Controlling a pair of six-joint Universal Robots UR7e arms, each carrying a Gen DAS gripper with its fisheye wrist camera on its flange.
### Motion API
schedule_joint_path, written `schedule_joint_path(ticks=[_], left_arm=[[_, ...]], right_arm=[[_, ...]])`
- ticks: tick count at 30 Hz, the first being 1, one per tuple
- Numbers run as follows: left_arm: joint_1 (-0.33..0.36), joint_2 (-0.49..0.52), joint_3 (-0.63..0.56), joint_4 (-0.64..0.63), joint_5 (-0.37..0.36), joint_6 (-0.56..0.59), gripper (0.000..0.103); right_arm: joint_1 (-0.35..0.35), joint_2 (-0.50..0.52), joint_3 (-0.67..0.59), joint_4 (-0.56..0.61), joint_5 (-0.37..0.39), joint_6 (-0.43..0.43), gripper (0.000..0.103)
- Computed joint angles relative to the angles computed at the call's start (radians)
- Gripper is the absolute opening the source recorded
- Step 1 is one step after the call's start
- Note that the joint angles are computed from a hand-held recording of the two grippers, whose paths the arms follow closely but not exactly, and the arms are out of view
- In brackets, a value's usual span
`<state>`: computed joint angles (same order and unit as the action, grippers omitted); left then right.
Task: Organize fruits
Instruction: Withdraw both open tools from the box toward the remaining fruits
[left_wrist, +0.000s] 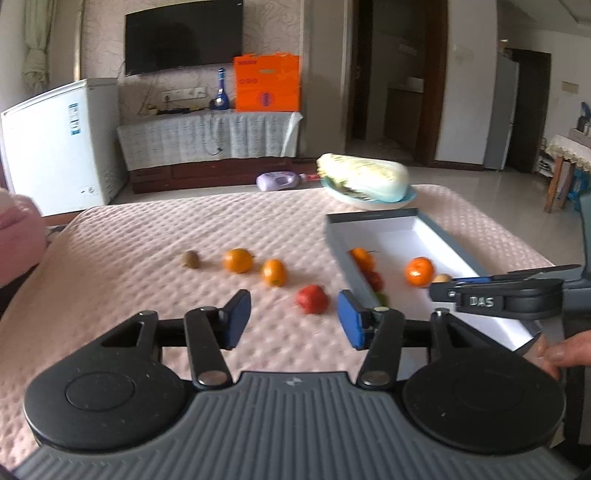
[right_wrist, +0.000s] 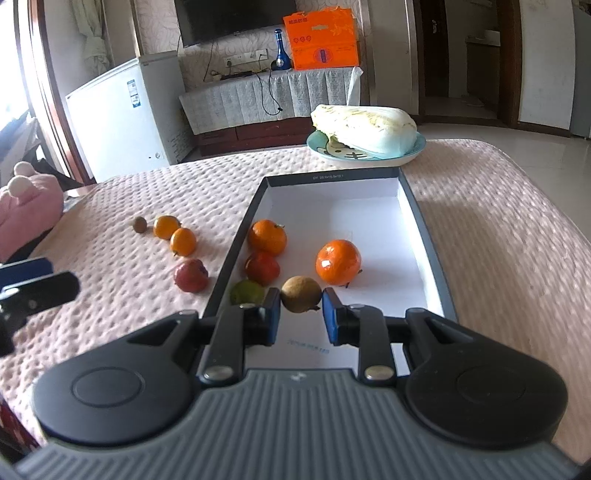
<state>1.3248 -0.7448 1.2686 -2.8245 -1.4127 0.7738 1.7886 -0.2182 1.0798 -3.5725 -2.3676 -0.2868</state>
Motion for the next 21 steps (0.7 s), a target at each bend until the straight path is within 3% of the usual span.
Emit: schedule_joint_path(ticks=[8, 10, 21], left_arm=[[0.022, 0.01, -0.054, 0.013, 0.046, 0.004, 0.059], [0.025, 0.014, -0.066, 0.014, 0.056, 0.006, 0.059], [0.038, 0.064, -0.174, 0.018, 0.11, -0.05, 0.06]], right_arm=[[0.007, 0.04, -0.07, 0.019, -0.036, 0.009, 0.032], [0.01, 0.052, -0.085, -0.009, -0.034, -0.017, 0.038], [0.025, 0.067, -0.085, -0.183, -0.003, -0.124, 0.038]])
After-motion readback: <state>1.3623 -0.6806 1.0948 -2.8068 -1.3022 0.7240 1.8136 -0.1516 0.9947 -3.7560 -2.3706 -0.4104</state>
